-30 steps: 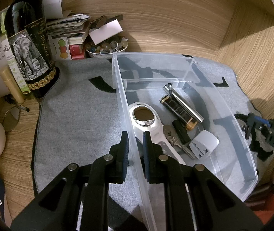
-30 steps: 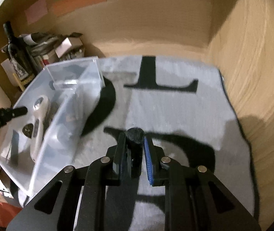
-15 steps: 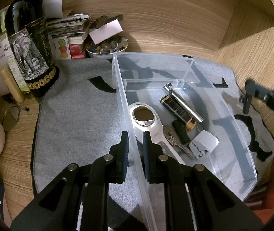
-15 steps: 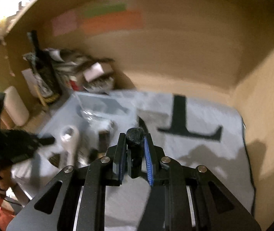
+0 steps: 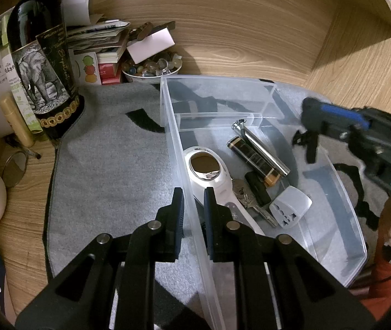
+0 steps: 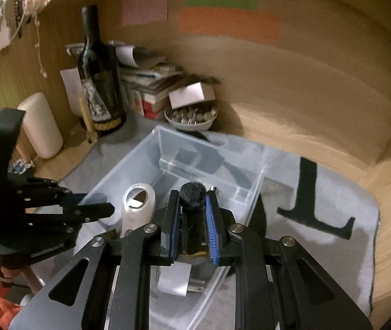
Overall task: Organize rigid objects
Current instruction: 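Carry the black cap into the clear box and release it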
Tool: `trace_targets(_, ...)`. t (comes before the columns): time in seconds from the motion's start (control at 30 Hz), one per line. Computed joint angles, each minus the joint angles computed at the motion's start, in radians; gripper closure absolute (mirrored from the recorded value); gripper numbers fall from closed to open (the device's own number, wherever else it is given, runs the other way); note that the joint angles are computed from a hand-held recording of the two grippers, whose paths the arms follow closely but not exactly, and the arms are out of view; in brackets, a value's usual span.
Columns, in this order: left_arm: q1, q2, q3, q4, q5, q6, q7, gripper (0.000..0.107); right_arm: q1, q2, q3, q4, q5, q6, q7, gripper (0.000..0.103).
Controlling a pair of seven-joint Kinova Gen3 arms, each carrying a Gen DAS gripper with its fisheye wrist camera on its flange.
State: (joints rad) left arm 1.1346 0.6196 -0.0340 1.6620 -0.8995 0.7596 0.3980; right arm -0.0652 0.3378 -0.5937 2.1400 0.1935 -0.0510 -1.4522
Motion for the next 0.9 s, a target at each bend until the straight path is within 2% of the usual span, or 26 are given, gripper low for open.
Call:
trace_targets(0.13, 0.001, 0.000, 0.000, 0.002, -0.003, -0.002, 0.004, 0.095, -0.048, 0.020, 0.041, -0.030, -0.024, 0.049, 0.007, 0.086)
trace_targets(0.2, 0.001, 0.000, 0.000, 0.001, -0.003, -0.001, 0.004, 0.095, -0.046, 0.028, 0.037, -0.041, -0.047, 0.068, 0.024, 0.081)
trace_targets(0.27, 0.001, -0.001, 0.000, 0.004, -0.004, -0.002, 0.006, 0.095, -0.057, 0.022, 0.051, -0.030, -0.068, 0.048, 0.041, 0.065)
trace_targets(0.53, 0.000, -0.002, 0.002, 0.003, -0.004, 0.001, 0.002, 0.095, 0.012, 0.006, -0.007, 0.002, -0.062, 0.008, 0.036, 0.054)
trace_targets(0.7, 0.017, -0.004, 0.006, -0.015, -0.012, 0.055, -0.002, 0.095, 0.087, -0.019, -0.064, 0.044, -0.011, -0.042, -0.006, 0.050)
trace_targets(0.77, 0.017, -0.002, 0.013, -0.028, -0.009, 0.080, -0.007, 0.095, 0.097, -0.041, -0.064, 0.073, 0.009, -0.084, -0.035, 0.038)
trace_targets(0.9, 0.040, 0.001, 0.017, -0.061, -0.021, 0.153, -0.001, 0.095, 0.139, -0.101, -0.064, 0.152, 0.068, -0.204, -0.106, 0.025)
